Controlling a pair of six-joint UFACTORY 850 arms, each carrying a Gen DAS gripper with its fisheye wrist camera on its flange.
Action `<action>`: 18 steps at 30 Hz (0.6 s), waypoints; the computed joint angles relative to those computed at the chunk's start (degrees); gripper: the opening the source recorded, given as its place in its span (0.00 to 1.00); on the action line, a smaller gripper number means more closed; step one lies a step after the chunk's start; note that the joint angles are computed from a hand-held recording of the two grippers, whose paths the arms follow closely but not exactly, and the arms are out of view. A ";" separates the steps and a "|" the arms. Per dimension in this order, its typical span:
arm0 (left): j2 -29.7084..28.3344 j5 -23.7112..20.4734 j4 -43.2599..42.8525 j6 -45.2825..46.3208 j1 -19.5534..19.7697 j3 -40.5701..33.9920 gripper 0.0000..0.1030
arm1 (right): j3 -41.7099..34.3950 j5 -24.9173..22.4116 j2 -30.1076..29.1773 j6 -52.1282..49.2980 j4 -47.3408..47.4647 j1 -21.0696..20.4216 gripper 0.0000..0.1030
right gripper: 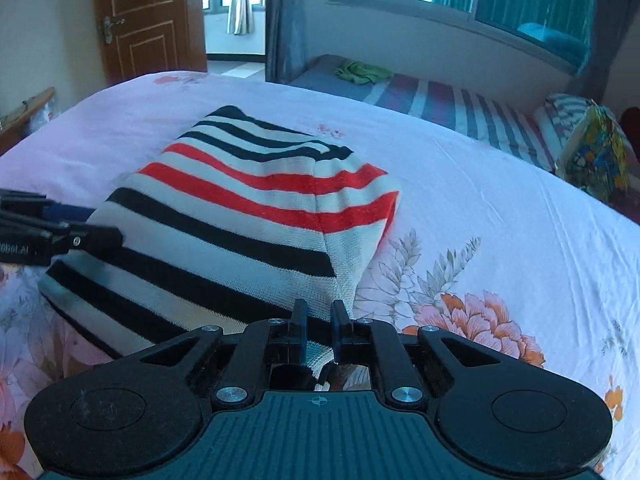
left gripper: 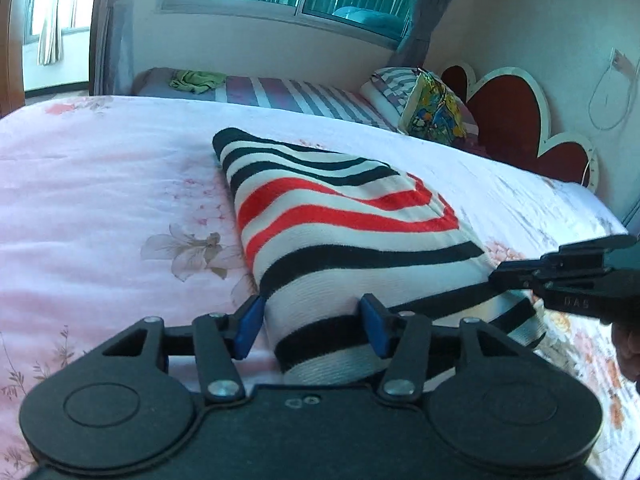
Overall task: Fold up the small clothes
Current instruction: 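Lay the folded bundle down, open both tools and pull them back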
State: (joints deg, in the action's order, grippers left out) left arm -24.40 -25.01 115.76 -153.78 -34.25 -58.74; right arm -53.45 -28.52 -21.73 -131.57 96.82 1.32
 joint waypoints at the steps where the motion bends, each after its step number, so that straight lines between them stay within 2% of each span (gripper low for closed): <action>1: 0.28 -0.35 -1.75 1.61 -0.35 0.08 0.53 | -0.17 -0.14 -0.04 1.43 -0.82 -0.32 0.11; 2: 0.72 -0.77 -3.64 3.24 -0.86 0.33 0.52 | -0.23 -0.27 0.48 4.43 -2.81 -0.63 0.11; 4: 2.15 -2.94 -7.08 5.94 -2.68 1.49 0.51 | 1.96 -3.88 3.89 3.97 -4.33 -2.88 0.11; 5: 2.24 -3.65 -9.49 8.12 -3.43 1.62 0.56 | 2.91 -5.02 4.95 3.59 -5.13 -3.62 0.11; 6: 1.83 -4.76 -14.31 12.44 -4.39 1.28 0.67 | 3.35 -5.56 5.41 5.61 -7.84 -4.15 0.11; 7: 1.16 -5.56 -17.28 15.20 -4.95 0.87 0.73 | 3.81 -6.11 5.56 7.27 -10.65 -4.76 0.11; 8: 0.25 -5.95 -19.32 16.95 -5.32 0.41 0.77 | 4.42 -4.81 5.38 6.54 -11.23 -4.51 0.11; 9: -0.46 -5.85 -19.73 16.30 -5.47 0.25 0.80 | 5.06 -1.75 4.78 3.41 -9.41 -3.70 0.11; 10: -0.87 -5.59 -19.13 14.24 -5.45 0.29 0.83 | 5.32 -1.09 3.90 1.06 -6.81 -3.58 0.11; 12: -1.96 -8.08 -23.45 15.41 -6.24 -0.66 0.98 | 5.21 -3.39 3.25 3.56 -5.51 -4.57 0.11; 13: -1.97 -9.33 -25.57 16.63 -6.81 -0.91 0.98 | 5.03 -3.85 3.64 7.20 -7.32 -4.97 0.16; 14: -1.31 -9.53 -27.77 18.18 -7.34 -0.92 0.97 | 5.47 -4.34 4.28 8.83 -7.06 -5.61 0.48; 15: -0.18 -10.09 -29.87 19.98 -8.27 -0.73 0.98 | 6.67 -4.20 5.73 8.06 -5.25 -6.43 0.69; 16: 0.75 -11.57 -30.73 20.90 -9.58 -0.46 0.98 | 8.78 -6.47 7.95 4.89 -2.59 -8.28 0.83; 18: 2.46 -17.49 -32.90 22.86 -13.51 -0.31 0.99 | 11.44 -11.86 11.10 2.93 -3.92 -12.46 0.83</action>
